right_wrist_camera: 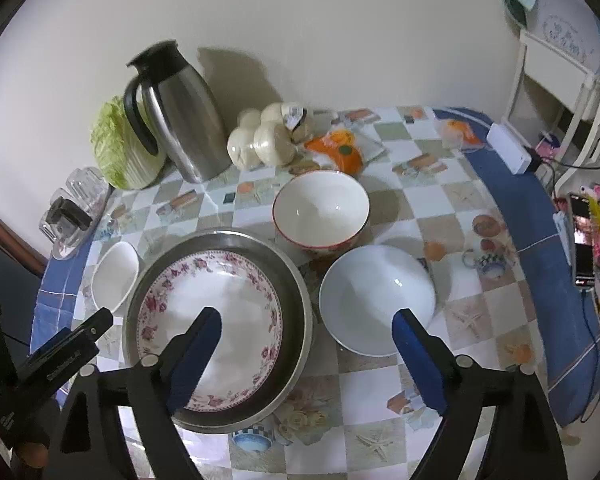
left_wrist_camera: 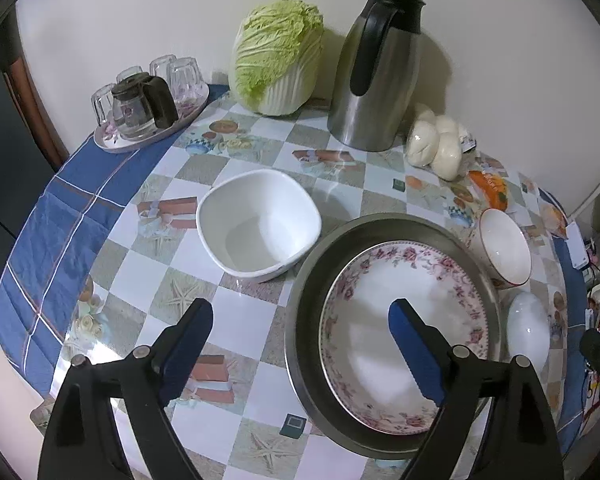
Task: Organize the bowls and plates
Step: 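Open both grippers and withdraw from the floral plate, then move both grippers to the red-rimmed strawberry bowl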
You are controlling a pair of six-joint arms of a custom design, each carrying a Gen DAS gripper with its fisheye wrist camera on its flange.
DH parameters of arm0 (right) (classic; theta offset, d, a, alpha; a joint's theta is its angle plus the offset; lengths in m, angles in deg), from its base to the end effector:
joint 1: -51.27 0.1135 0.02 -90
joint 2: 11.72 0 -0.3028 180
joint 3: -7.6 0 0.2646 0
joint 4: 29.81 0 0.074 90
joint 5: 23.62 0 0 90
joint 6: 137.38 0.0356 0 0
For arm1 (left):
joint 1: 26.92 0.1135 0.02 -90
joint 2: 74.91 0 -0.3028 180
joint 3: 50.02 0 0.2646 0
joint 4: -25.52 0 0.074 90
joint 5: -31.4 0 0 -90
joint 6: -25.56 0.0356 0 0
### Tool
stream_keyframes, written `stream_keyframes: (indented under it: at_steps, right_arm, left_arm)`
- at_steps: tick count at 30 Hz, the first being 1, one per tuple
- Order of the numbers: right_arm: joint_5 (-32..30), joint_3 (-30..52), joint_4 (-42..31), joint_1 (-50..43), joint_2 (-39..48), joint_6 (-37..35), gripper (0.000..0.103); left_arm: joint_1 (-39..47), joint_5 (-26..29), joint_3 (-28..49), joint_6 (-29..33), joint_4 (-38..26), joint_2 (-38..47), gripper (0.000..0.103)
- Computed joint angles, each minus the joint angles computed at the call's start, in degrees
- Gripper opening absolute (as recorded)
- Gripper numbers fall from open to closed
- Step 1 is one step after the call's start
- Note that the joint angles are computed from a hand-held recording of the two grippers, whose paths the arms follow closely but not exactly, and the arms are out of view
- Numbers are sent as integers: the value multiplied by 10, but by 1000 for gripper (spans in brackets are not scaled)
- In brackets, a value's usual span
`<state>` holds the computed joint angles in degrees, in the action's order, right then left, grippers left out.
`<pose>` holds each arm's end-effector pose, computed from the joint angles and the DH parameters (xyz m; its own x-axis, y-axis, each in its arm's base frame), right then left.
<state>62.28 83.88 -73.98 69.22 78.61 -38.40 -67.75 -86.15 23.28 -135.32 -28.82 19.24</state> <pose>0.3190 0.1060 0.2590 -0.8524 -0.1125 -0.5107 -0.2128 0.9667 0.1422 0.2500 -0.1943 0.2193 -0.7028 -0.4998 -0.5062 -0.5306 0.8423 -0.0950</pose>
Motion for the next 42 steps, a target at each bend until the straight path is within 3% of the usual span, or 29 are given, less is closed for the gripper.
stream_keyframes:
  at_steps: [12, 21, 33, 42]
  right_arm:
    - [-18, -7, -8, -41, -84, -10, 92]
    - [-11, 34, -39, -60, -42, -35, 92]
    - [-30, 224, -181, -102, 87, -47, 92]
    - [-1, 405, -295, -118, 254, -2, 92]
  left_arm:
    - [-11, -11, 52, 7, -13, 19, 91]
    - [3, 14, 122, 49, 7, 80, 91]
    - [41, 73, 144, 89, 70, 154, 91]
    - [68, 105, 178, 129, 56, 192, 91]
